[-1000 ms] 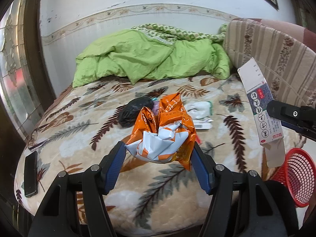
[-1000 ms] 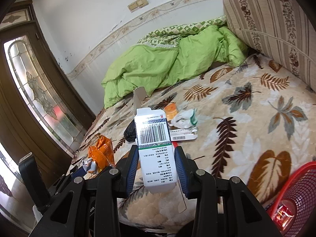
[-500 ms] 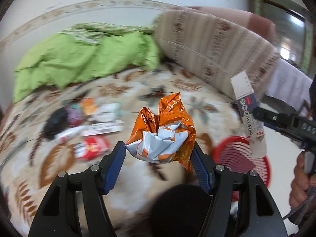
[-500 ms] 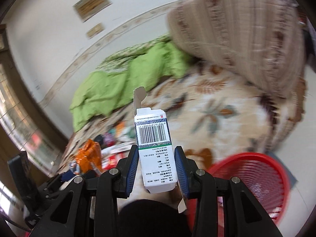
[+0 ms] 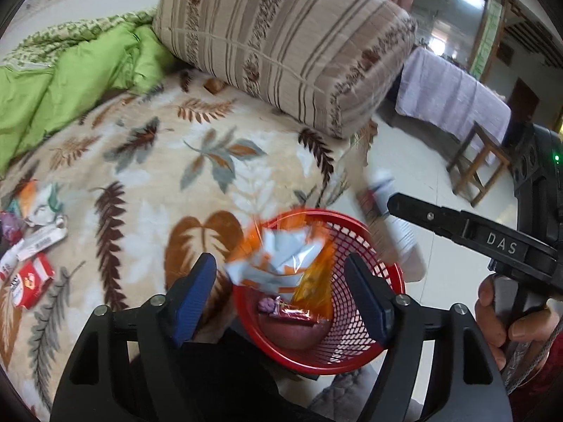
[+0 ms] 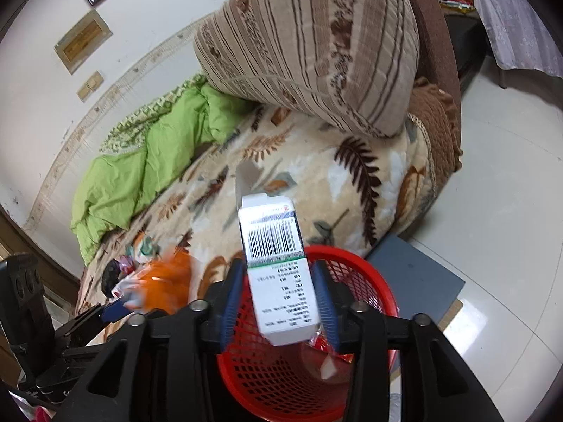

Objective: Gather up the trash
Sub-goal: 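Carry both items to the red wastebasket and open both tools to drop them, then return both tools to the bed and grasp the red-white YANTIE packet with the left tool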

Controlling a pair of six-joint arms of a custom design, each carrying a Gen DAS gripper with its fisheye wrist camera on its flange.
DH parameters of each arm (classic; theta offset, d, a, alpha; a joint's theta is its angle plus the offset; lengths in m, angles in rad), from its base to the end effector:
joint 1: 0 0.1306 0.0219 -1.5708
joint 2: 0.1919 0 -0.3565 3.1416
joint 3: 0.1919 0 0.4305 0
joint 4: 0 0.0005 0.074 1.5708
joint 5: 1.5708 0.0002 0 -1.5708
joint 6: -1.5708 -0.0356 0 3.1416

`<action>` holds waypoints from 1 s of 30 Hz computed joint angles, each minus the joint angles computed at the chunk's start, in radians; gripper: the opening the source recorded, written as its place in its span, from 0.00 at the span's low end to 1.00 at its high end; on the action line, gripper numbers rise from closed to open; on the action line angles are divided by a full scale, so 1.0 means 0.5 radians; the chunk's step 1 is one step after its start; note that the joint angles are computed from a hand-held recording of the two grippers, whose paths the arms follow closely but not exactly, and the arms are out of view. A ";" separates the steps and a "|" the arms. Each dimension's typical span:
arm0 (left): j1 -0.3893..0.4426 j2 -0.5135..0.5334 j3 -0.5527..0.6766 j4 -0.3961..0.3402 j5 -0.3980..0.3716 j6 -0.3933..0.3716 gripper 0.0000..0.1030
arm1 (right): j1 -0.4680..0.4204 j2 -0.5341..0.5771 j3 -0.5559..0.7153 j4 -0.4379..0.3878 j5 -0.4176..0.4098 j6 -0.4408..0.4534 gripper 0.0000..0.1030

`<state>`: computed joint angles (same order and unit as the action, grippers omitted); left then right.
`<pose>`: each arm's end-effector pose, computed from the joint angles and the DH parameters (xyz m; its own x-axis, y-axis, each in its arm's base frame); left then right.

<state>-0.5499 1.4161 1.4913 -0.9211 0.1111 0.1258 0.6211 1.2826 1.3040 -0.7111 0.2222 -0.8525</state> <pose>0.4554 -0.2843 0.4372 -0.7062 0.2866 -0.6474 0.4974 0.8516 -0.1655 0.4129 0.2852 0.4253 -0.6638 0.4281 -0.6133 0.1071 0.8659 0.4885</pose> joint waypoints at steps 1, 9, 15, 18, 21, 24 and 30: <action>0.002 -0.007 -0.012 0.003 0.002 0.004 0.72 | -0.001 0.001 -0.003 -0.008 0.011 -0.015 0.55; 0.146 -0.133 -0.124 0.044 -0.061 0.059 0.72 | 0.018 0.093 0.087 0.064 -0.027 0.054 0.57; 0.315 -0.274 -0.267 0.064 -0.150 0.063 0.72 | 0.104 0.342 0.355 0.085 -0.150 0.200 0.57; 0.428 -0.357 -0.356 0.081 -0.185 0.049 0.72 | 0.148 0.495 0.533 0.074 -0.215 0.272 0.57; 0.568 -0.422 -0.429 0.112 -0.248 0.024 0.73 | 0.199 0.657 0.732 0.055 -0.276 0.344 0.57; 0.725 -0.436 -0.459 0.155 -0.265 -0.042 0.77 | 0.249 0.797 0.912 0.030 -0.332 0.412 0.57; 0.939 -0.233 -0.377 0.171 -0.289 -0.226 0.79 | 0.298 1.002 1.181 -0.066 -0.411 0.513 0.57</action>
<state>-0.0806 1.2998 1.3030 -0.8355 -0.0333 0.0126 0.7699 1.7834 1.8944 -0.7442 0.0167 -0.5962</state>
